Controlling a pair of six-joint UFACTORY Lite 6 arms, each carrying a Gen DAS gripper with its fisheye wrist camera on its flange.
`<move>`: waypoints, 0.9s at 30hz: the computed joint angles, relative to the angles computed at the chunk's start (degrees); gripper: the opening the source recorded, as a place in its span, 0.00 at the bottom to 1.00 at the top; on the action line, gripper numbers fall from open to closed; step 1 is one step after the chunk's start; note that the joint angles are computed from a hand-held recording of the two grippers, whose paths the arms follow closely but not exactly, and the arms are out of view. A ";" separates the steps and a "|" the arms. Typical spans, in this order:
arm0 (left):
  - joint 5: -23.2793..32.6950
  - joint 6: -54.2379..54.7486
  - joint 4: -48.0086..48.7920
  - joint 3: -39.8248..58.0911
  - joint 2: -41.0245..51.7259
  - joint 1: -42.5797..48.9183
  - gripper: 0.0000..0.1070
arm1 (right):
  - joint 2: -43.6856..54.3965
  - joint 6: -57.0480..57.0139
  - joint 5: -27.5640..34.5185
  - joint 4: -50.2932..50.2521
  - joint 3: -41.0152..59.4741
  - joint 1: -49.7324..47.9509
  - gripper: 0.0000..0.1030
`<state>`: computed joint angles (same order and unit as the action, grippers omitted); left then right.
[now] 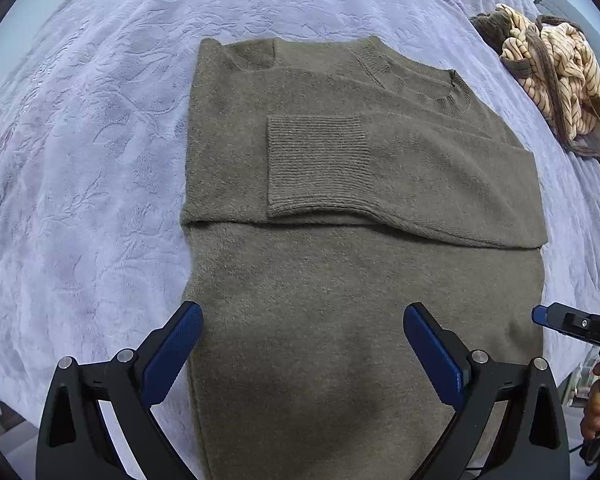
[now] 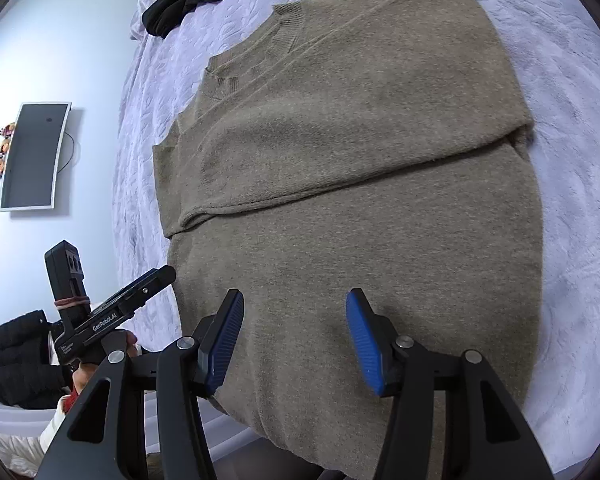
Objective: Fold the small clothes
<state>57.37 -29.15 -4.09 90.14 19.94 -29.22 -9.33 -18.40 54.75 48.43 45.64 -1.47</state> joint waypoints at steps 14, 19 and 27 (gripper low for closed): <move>7.38 -21.18 9.86 5.34 0.28 -11.12 0.94 | 3.01 -11.89 8.21 -3.69 3.16 -9.15 0.59; 11.69 -28.28 12.55 5.79 -0.78 -17.01 0.94 | 3.74 -14.89 11.59 -5.49 3.01 -12.44 0.59; 9.21 -28.50 12.23 -3.44 -9.00 -20.09 0.94 | -6.30 -16.71 13.06 -6.33 -5.70 -18.14 0.59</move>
